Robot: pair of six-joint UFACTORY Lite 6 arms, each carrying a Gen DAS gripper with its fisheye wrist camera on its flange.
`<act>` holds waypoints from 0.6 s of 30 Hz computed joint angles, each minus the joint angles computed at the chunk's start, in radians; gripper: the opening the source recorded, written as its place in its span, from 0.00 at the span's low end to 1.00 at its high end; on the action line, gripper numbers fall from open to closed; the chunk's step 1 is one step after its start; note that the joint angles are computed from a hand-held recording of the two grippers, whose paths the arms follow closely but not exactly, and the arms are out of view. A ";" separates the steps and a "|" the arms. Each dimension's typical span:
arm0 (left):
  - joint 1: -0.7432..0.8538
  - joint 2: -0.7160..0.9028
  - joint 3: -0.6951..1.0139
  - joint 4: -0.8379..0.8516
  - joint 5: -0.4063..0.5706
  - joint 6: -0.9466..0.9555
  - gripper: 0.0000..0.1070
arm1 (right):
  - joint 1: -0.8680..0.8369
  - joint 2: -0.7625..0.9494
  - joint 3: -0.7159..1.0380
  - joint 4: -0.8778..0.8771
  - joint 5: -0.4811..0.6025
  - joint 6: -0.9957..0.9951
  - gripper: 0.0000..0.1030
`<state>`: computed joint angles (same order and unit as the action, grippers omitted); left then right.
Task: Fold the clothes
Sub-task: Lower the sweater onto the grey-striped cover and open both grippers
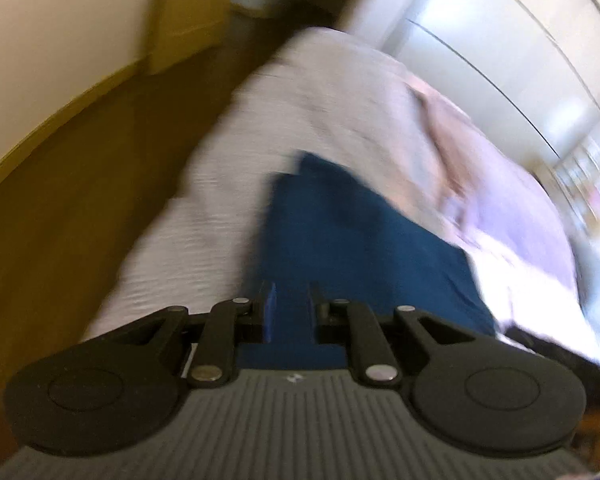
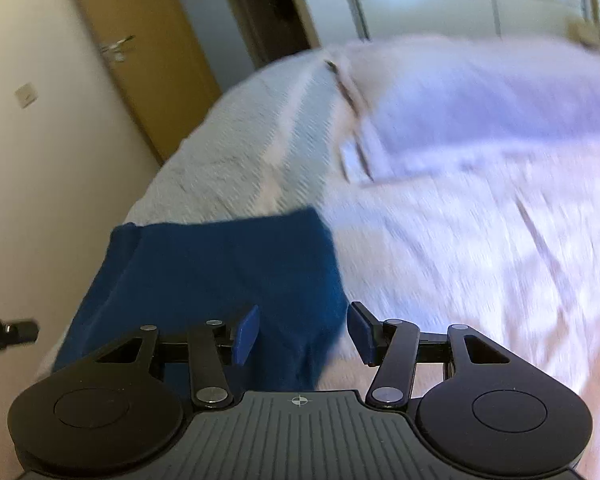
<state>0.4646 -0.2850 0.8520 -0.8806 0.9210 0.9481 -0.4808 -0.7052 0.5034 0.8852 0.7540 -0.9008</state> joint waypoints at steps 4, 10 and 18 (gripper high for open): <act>-0.211 -0.022 -0.129 -0.054 -0.159 0.080 0.08 | 0.225 0.099 -0.037 -0.067 -0.216 -0.007 0.50; -0.341 0.176 -0.117 -0.163 -0.480 0.134 0.02 | 0.278 0.339 -0.070 0.358 -0.401 -0.486 0.40; -0.299 0.251 0.053 -0.037 -0.438 0.030 0.05 | 0.150 0.457 0.164 0.086 -0.163 -0.230 0.40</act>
<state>0.1658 -0.0341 0.9050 -0.9177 0.4833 0.9776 -0.3312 -0.2481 0.6673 0.9707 0.5907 -1.1312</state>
